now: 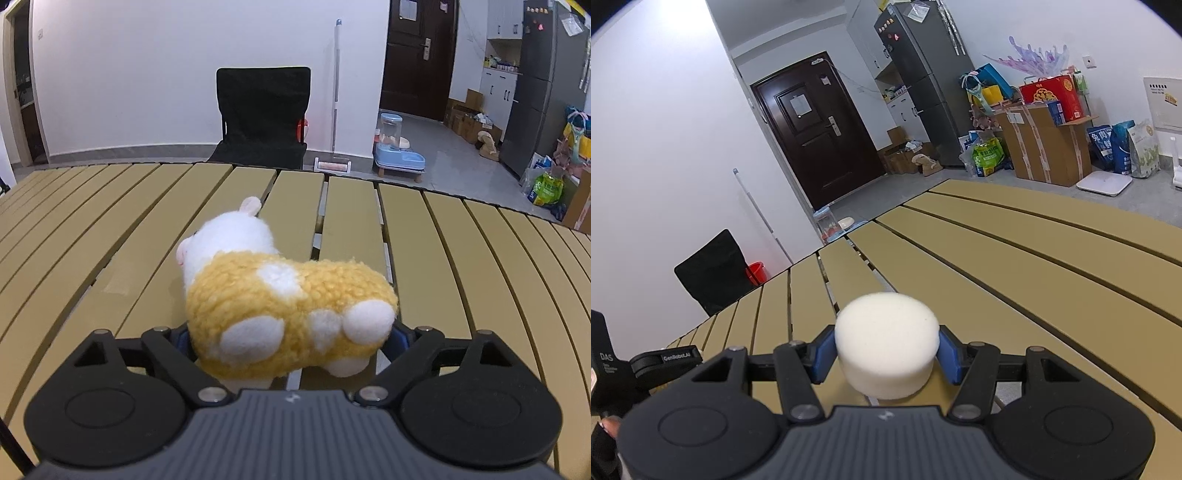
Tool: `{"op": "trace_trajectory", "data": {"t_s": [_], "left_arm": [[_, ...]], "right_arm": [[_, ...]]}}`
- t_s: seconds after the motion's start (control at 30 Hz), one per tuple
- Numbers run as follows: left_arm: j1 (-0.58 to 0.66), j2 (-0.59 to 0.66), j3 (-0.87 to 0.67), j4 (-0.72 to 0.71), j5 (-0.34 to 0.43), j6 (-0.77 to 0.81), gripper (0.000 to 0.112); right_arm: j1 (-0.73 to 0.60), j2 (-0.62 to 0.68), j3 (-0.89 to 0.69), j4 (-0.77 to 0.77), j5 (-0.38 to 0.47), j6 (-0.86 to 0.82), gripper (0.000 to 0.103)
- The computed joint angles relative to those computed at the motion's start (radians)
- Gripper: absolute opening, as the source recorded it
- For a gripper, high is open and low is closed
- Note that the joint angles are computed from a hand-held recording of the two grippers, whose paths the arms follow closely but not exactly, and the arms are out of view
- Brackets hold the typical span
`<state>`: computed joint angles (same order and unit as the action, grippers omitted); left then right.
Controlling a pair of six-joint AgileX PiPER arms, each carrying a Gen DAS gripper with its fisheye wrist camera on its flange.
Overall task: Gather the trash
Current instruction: 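Carry the white sponge and alpaca plush down over the black bin with both tools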
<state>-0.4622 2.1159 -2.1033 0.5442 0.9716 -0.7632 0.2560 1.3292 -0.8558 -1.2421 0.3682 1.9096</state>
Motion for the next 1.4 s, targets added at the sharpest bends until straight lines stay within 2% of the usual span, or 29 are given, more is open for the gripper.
{"op": "trace_trajectory", "data": {"t_s": [0.2,0.43,0.8,1.03,1.4], "left_arm": [[-0.009,-0.102,0.153,0.042,-0.050,-0.026,0.091],[-0.029,-0.260,0.368,0.094,-0.109,-0.072,0.091],[-0.063,-0.530,0.635,0.158,-0.120,-0.100,0.091],[-0.104,-0.725,0.815,0.200,-0.113,-0.109,0.091],[-0.199,-1.065,1.045,0.196,-0.041,-0.099,0.091]], "right_arm": [[0.012,-0.020,0.011,0.032,-0.016,-0.024,0.056],[0.074,-0.082,0.040,0.082,0.028,-0.107,0.056],[0.263,-0.189,0.070,0.070,0.162,-0.131,0.056],[0.495,-0.267,0.112,0.040,0.344,-0.067,0.056],[0.980,-0.322,0.149,0.012,0.740,0.040,0.056]]}}
